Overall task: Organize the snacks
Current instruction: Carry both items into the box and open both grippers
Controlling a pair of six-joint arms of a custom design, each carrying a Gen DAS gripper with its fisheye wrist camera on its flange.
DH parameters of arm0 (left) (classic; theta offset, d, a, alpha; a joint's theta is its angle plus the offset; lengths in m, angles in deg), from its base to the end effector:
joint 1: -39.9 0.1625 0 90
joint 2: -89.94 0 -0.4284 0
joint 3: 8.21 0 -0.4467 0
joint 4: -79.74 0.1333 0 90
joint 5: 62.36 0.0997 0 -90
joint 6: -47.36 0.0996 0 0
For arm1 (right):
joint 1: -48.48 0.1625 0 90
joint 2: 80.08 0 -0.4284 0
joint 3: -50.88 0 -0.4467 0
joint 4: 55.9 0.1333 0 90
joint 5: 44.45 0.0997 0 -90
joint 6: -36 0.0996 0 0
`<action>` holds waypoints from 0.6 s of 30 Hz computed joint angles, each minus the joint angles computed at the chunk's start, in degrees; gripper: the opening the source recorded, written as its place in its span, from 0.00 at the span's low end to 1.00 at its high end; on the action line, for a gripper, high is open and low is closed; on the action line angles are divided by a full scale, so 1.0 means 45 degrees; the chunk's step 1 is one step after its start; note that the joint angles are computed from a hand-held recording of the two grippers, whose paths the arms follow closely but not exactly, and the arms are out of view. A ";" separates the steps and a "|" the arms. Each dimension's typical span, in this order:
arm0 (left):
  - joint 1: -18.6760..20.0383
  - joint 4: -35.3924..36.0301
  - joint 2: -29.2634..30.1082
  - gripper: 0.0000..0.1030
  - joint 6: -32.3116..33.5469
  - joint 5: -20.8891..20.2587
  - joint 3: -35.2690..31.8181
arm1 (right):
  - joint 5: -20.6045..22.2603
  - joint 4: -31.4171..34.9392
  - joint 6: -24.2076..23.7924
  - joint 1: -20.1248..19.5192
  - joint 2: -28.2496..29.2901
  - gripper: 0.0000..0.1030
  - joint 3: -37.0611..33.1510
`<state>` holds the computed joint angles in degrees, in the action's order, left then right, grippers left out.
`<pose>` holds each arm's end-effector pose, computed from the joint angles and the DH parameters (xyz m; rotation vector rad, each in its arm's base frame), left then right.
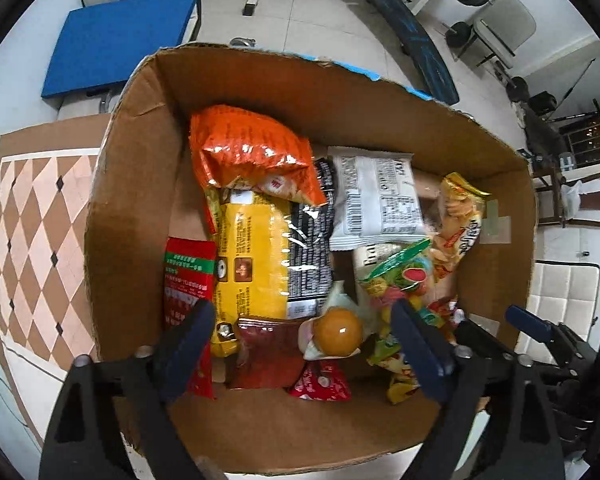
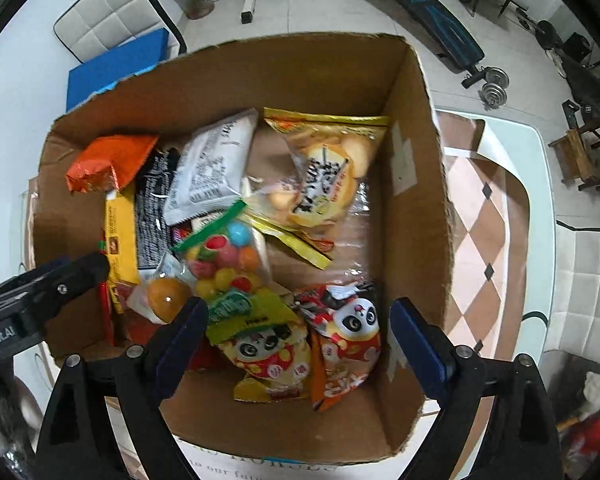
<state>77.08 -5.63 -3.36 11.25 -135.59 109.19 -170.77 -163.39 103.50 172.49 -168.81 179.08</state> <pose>-0.2404 -0.3858 0.2762 0.4711 2.5376 0.2051 0.2947 -0.3039 0.1951 -0.5530 -2.3765 0.3194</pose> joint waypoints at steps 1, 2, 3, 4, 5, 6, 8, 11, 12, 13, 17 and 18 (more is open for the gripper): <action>-0.0007 0.0167 0.0097 0.91 0.0076 0.0035 -0.0044 | -0.0020 0.0167 0.0123 0.0028 -0.0017 0.92 -0.0008; -0.0031 0.0309 0.0155 0.91 0.0095 0.0093 -0.0059 | -0.0016 0.0221 0.0209 0.0063 -0.0044 0.92 0.0037; -0.0082 0.0468 0.0164 0.91 0.0107 0.0163 -0.0050 | -0.0027 0.0275 0.0290 0.0094 -0.0045 0.92 0.0046; -0.0146 0.0565 0.0131 0.91 0.0132 0.0239 -0.0022 | -0.0075 0.0319 0.0363 0.0104 -0.0001 0.92 0.0051; -0.0223 0.0662 0.0077 0.91 0.0082 0.0353 0.0006 | -0.0137 0.0365 0.0403 0.0111 0.0019 0.92 0.0046; -0.0313 0.0746 0.0001 0.91 0.0020 0.0473 0.0034 | -0.0184 0.0434 0.0478 0.0180 0.0020 0.92 0.0034; -0.0541 0.0938 -0.0213 0.91 -0.0214 0.0840 0.0104 | -0.0178 0.0495 0.0606 0.0290 0.0012 0.92 0.0040; -0.0789 0.1111 -0.0505 0.91 -0.0431 0.1086 0.0132 | -0.0243 0.0804 0.0926 0.0626 0.0056 0.93 -0.0077; -0.0934 0.1186 -0.0619 0.91 -0.0510 0.1225 0.0157 | -0.0302 0.0859 0.1079 0.0801 0.0025 0.93 -0.0084; -0.1071 0.1212 -0.0760 0.91 -0.0588 0.1305 0.0196 | -0.0311 0.0855 0.1229 0.0936 -0.0004 0.93 -0.0082; -0.1794 0.1392 -0.1500 0.91 -0.0918 0.1652 0.0361 | -0.0702 0.1612 0.2286 0.1756 0.0052 0.93 -0.0315; -0.2013 0.1438 -0.1671 0.91 -0.1004 0.1780 0.0440 | -0.0795 0.1863 0.2554 0.1992 0.0102 0.93 -0.0404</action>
